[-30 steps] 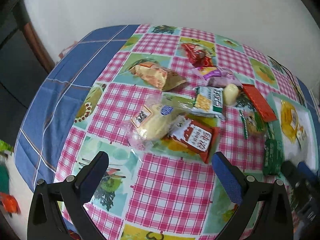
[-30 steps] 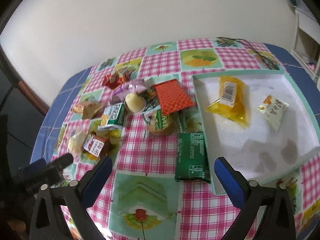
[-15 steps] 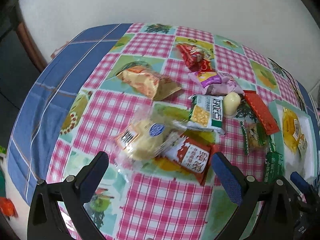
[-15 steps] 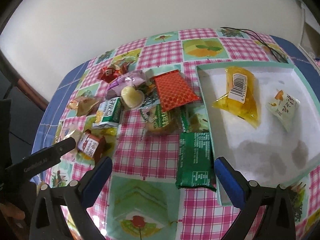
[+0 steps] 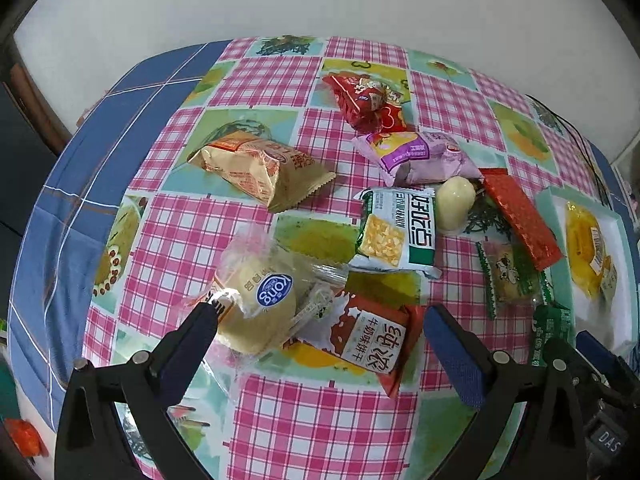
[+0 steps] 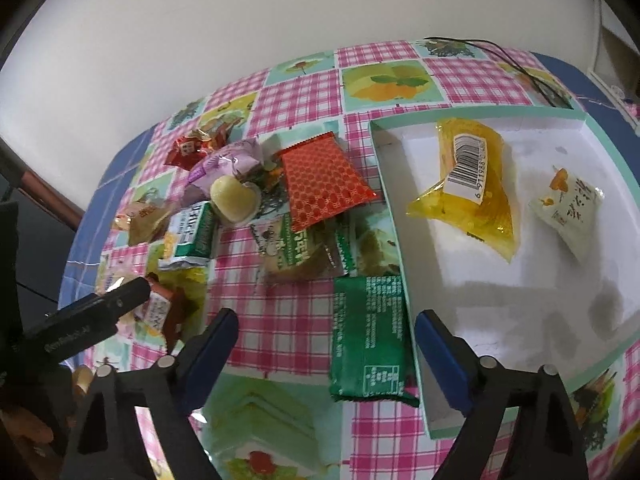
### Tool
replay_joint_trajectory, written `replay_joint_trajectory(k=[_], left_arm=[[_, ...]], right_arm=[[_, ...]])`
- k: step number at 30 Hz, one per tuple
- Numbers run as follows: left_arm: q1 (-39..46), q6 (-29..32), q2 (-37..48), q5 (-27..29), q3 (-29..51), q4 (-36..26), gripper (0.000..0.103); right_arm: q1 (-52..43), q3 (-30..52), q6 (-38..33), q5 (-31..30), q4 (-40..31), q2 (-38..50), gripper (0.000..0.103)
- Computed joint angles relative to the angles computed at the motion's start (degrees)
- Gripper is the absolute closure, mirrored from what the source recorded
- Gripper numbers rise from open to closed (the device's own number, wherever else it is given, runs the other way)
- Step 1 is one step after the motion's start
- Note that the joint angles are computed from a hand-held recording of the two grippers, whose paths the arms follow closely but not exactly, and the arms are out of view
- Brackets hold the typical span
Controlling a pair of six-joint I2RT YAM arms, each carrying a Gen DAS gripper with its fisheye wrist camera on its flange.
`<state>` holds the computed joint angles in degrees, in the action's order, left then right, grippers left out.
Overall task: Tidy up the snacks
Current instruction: 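Move the right gripper to the green packet while the left approaches the red-and-white packet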
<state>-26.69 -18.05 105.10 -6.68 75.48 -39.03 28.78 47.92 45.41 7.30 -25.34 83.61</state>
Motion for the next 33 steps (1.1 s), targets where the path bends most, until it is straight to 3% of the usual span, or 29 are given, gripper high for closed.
replay_joint_trajectory(k=[17,22,28,33], left_arm=[[0.11,0.35,-0.38,1.75,1.05,-0.74,0.001],[0.59,0.43,-0.1,3.74,1.1,-0.54,0.001],[1.99,-0.23,-1.42,5.22,0.94,-0.21,0.012],[1.61,0.54,-1.82,6.09,1.51,-0.37,0.012]], right_arm=[[-0.77,0.38,-0.56,-0.79,0.12,-0.7,0.024],[-0.14,1.06,-1.4,0.28,-0.92,0.21,0.032],[-0.45,1.33,-1.39,-1.48,-1.08,1.42,0.035],[0.05,1.89,-1.74,-0.96,-1.72,2.05,0.035]])
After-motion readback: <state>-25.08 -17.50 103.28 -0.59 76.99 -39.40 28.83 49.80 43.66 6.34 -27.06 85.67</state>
